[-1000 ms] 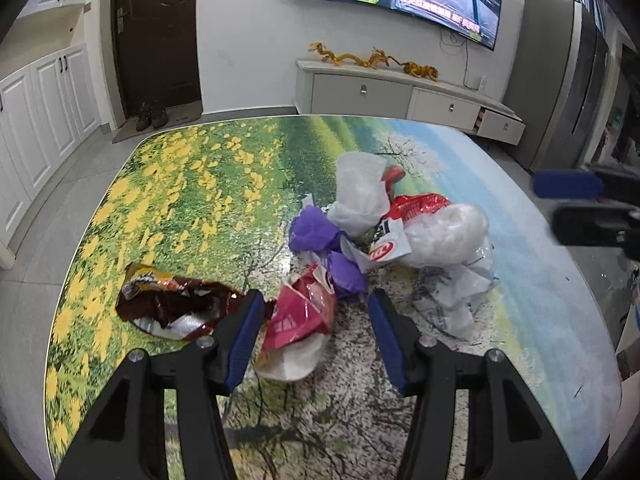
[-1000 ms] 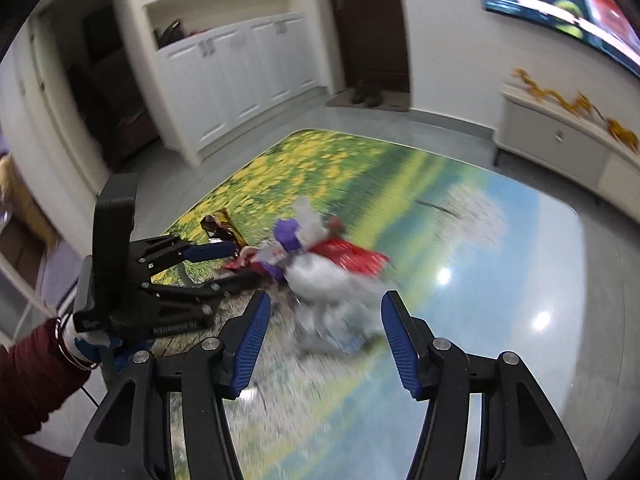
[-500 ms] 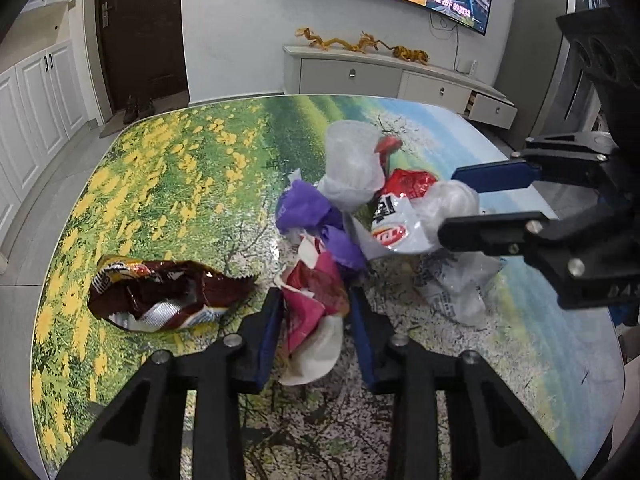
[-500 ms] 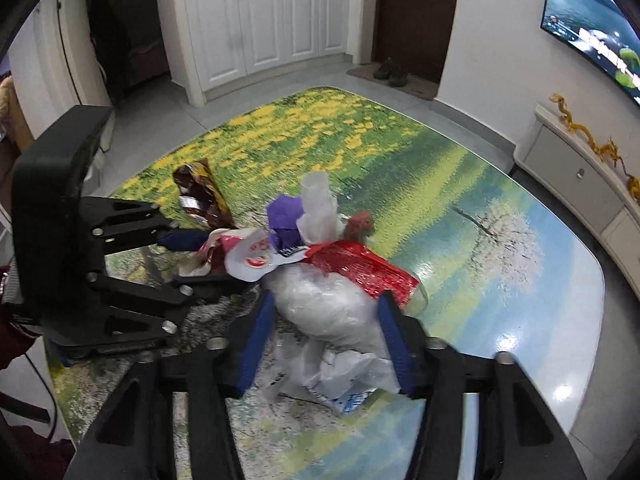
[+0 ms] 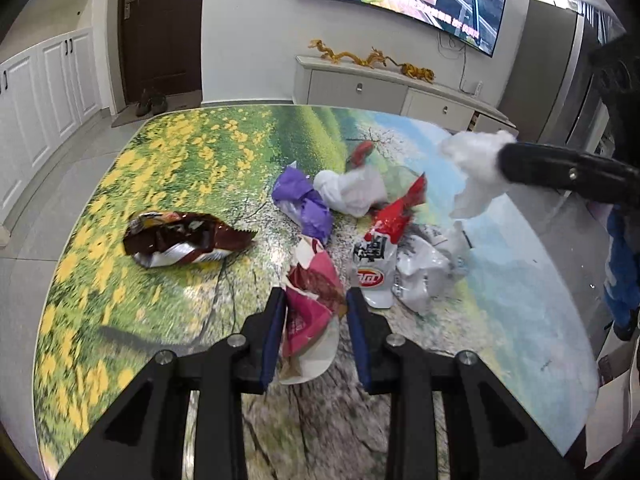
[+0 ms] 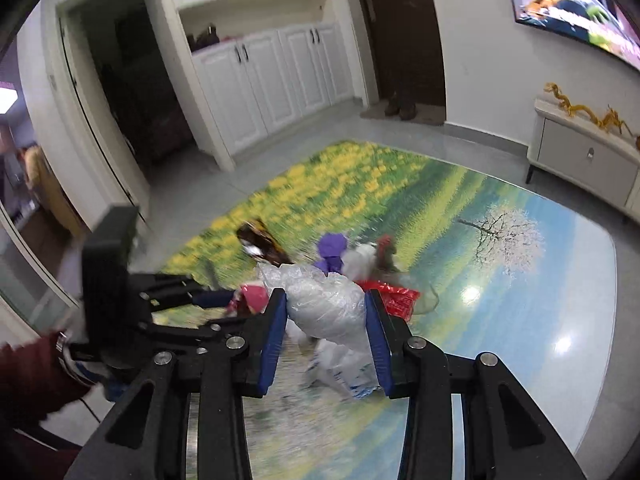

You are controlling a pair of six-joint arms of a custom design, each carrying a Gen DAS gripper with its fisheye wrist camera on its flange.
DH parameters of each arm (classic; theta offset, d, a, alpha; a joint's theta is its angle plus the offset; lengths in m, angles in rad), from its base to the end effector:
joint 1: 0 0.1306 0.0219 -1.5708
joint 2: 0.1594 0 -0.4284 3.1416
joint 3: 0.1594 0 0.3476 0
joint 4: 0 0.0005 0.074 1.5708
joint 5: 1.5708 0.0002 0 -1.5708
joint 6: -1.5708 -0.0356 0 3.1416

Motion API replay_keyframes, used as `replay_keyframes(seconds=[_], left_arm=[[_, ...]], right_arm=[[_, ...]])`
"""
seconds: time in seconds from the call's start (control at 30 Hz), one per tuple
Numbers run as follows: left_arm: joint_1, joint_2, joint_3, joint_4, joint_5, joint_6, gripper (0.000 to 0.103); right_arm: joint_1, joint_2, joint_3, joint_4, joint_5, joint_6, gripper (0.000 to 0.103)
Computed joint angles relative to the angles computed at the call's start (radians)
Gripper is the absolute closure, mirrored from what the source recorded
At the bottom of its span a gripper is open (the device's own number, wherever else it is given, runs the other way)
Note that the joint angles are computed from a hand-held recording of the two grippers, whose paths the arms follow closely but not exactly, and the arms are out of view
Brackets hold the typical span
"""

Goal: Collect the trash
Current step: 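Grasp the pink paper bag with the left tool while the right tool grasps the clear plastic bag, then carry the pink paper bag and clear plastic bag over the bin with both tools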

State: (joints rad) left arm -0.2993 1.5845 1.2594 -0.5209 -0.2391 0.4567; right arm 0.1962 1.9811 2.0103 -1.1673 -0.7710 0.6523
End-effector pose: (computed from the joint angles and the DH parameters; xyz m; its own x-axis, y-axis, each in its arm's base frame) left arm 0.4772 -0.1389 0.3601 -0.7022 -0.2317 -0.6732 -0.1930 0.9721 -0.1332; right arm 0.6249 0.1490 0.4110 -0.4488 -0.5331 -0.7172 -0.8794 0.4063 0.2482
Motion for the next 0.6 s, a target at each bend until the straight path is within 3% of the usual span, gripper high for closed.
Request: replay_keyframes(seconds=[0.33, 0.6], left_arm=[[-0.085, -0.063, -0.002, -0.026, -0.066, 0.047, 0.074], [-0.181, -0.003, 0.121, -0.076, -0.066, 0.026, 0.074]], right_arm=[[-0.132, -0.112, -0.147, 0.097, -0.113, -0.074, 0.064], [-0.293, -0.141, -0.237, 0.179, -0.131, -0.139, 0.064]])
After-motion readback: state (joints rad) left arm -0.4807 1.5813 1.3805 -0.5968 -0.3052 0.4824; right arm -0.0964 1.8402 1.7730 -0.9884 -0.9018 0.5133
